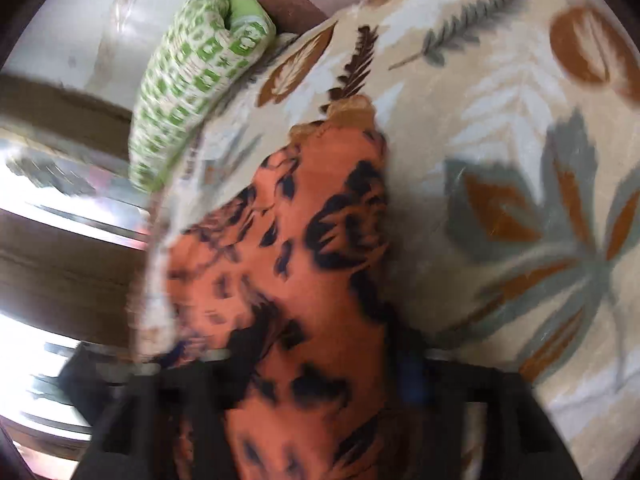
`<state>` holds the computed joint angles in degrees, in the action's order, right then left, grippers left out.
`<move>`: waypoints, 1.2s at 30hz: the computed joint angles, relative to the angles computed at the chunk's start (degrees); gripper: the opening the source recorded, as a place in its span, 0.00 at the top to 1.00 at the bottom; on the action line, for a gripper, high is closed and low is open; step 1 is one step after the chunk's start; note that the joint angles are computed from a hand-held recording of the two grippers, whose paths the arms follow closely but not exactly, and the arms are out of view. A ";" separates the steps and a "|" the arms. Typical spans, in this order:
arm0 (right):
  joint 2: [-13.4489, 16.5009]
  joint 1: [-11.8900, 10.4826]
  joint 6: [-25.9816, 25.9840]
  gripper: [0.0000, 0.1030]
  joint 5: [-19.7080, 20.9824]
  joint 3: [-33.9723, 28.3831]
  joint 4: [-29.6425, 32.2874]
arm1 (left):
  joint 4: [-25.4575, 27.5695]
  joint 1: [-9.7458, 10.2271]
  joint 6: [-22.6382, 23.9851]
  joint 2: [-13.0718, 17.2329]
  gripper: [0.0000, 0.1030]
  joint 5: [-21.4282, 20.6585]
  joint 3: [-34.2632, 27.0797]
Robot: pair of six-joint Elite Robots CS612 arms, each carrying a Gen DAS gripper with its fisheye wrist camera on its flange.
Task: Fold small clothes
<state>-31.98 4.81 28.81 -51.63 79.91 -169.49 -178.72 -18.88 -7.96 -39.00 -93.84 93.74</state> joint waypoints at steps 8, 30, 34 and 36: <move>-1.30 0.25 -0.35 0.66 2.39 4.99 -0.58 | -0.10 -0.17 -0.05 -0.01 0.35 0.58 0.09; -5.62 1.70 -5.23 0.32 -2.30 10.81 0.81 | -2.99 1.44 -7.50 -2.03 0.33 -5.60 2.11; -7.56 1.66 -6.21 0.32 -8.40 13.63 -4.96 | -8.68 3.57 -13.06 -3.61 0.25 -9.72 6.25; -8.71 1.68 -6.91 0.32 -10.80 14.95 -10.26 | -6.84 4.87 -14.97 -3.58 0.25 -13.63 6.85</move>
